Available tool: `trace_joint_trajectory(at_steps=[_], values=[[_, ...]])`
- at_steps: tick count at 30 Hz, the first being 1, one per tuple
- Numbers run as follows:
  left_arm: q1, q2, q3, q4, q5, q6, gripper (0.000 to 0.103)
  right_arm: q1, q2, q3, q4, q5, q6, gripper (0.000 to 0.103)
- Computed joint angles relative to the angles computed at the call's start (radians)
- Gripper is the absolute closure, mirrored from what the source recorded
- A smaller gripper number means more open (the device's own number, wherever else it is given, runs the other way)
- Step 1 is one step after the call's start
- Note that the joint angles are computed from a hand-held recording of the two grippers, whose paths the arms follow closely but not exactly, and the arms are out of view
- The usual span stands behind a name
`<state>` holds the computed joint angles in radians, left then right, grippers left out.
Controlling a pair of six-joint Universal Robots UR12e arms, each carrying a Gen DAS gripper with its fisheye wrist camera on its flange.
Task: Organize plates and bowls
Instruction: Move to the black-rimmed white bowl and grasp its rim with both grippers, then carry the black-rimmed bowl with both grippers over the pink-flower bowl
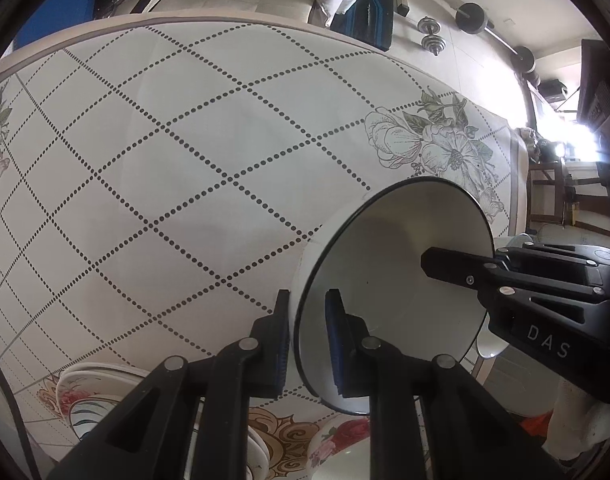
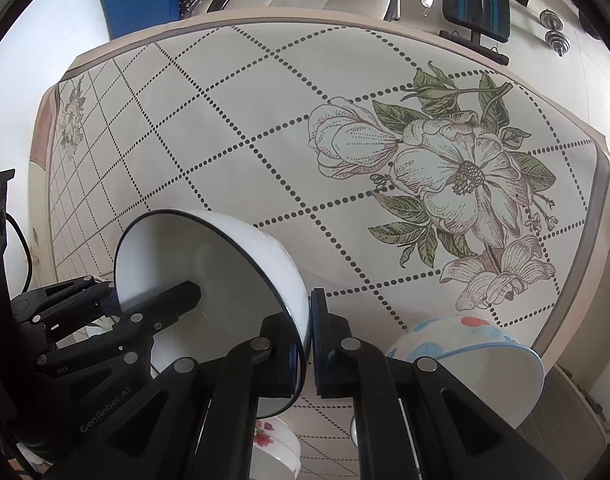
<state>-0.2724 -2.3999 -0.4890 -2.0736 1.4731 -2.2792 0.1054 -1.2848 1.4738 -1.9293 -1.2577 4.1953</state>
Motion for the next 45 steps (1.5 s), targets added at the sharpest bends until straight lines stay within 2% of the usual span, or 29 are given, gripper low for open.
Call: trace_joint_trajectory(at_steps=[8, 16, 26, 31, 37, 45], values=[[0.011, 0.044, -0.02, 0.004, -0.017, 0.055, 0.089, 0.019, -0.034, -0.023, 0.015, -0.037, 0.059, 0.096], [0.029, 0.125, -0.122, 0.019, 0.005, 0.143, 0.089, 0.082, -0.063, -0.047, 0.026, -0.083, 0.176, 0.096], [0.057, 0.236, -0.315, 0.084, 0.097, 0.248, 0.089, 0.19, -0.084, -0.011, -0.036, -0.089, 0.371, 0.096], [0.059, 0.277, -0.414, 0.135, 0.148, 0.276, 0.089, 0.225, -0.082, 0.021, -0.072, -0.067, 0.435, 0.096], [0.051, 0.317, -0.516, 0.232, 0.201, 0.299, 0.089, 0.241, -0.078, 0.062, -0.109, -0.047, 0.479, 0.096], [0.041, 0.342, -0.573, 0.301, 0.232, 0.31, 0.089, 0.237, -0.059, 0.079, -0.148, -0.018, 0.486, 0.096]])
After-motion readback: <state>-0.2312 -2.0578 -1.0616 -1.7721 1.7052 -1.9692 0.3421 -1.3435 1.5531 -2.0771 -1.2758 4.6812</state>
